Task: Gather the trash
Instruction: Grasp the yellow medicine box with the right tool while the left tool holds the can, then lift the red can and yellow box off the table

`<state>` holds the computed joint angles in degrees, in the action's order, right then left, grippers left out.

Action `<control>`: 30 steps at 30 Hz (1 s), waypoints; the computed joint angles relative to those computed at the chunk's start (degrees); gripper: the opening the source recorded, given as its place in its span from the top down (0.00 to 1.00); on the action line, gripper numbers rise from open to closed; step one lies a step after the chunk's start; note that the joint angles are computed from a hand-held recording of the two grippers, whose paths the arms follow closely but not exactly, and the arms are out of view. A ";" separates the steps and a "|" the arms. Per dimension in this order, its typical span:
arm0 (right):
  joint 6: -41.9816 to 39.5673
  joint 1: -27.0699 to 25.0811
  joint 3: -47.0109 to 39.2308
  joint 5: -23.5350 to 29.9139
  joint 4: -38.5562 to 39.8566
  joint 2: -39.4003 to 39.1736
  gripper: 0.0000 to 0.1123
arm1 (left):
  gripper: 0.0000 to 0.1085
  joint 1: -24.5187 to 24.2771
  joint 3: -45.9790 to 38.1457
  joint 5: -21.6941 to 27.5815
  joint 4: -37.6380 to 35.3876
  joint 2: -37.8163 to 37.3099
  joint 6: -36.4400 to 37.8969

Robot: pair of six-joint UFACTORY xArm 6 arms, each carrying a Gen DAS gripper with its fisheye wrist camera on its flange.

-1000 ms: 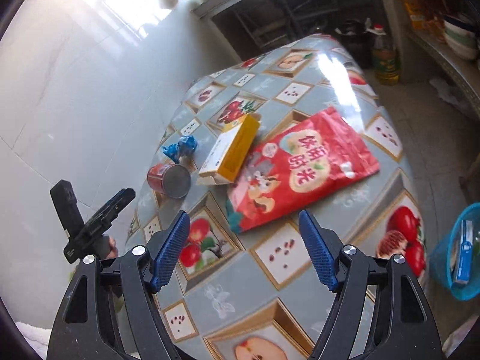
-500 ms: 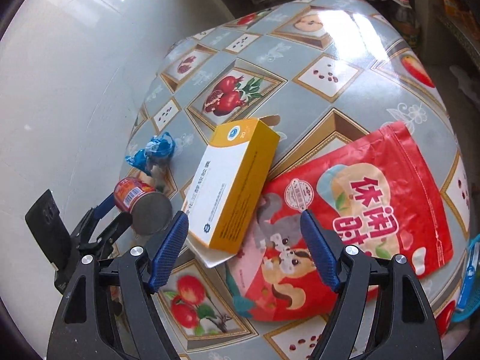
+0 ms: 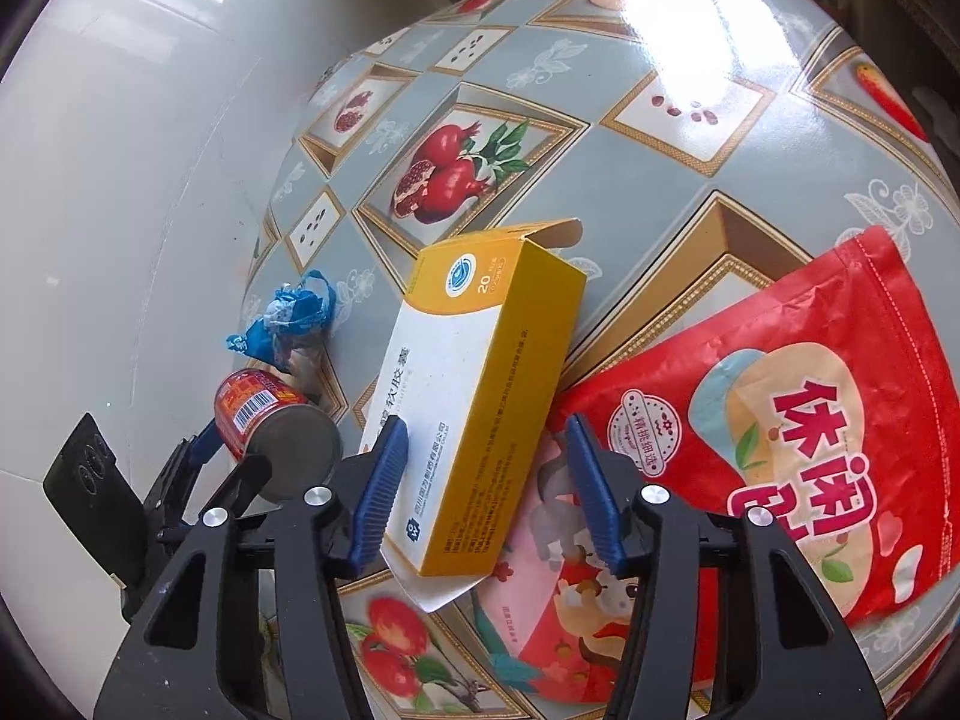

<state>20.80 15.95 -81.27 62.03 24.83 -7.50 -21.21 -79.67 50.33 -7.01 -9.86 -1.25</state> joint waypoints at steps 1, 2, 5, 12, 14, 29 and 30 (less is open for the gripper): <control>-0.07 0.01 0.05 -0.22 0.47 0.01 0.61 | 0.15 -0.02 0.13 0.06 -0.01 -0.16 -0.15; 0.06 0.04 0.12 -0.42 0.78 -0.02 0.62 | 0.15 -0.01 0.33 0.12 -0.07 -0.36 -0.35; 0.40 -0.14 0.88 -1.33 1.94 -0.66 0.65 | 0.15 0.17 0.87 0.67 -0.29 -1.06 -1.33; -0.25 -0.13 2.43 -2.63 4.64 -2.93 0.72 | 0.15 1.02 4.52 1.44 -1.87 -5.39 -2.97; -0.43 0.14 2.63 -2.54 4.80 -3.61 0.73 | 0.15 1.25 6.08 1.98 -2.66 -7.25 -3.55; 2.42 12.52 5.52 2.62 -13.96 -13.58 0.74 | 0.15 0.61 16.88 5.50 -3.99 -21.21 -7.63; 3.85 14.47 5.54 3.39 -17.99 -14.01 0.74 | 0.15 0.38 17.36 5.68 -3.64 -21.85 -7.88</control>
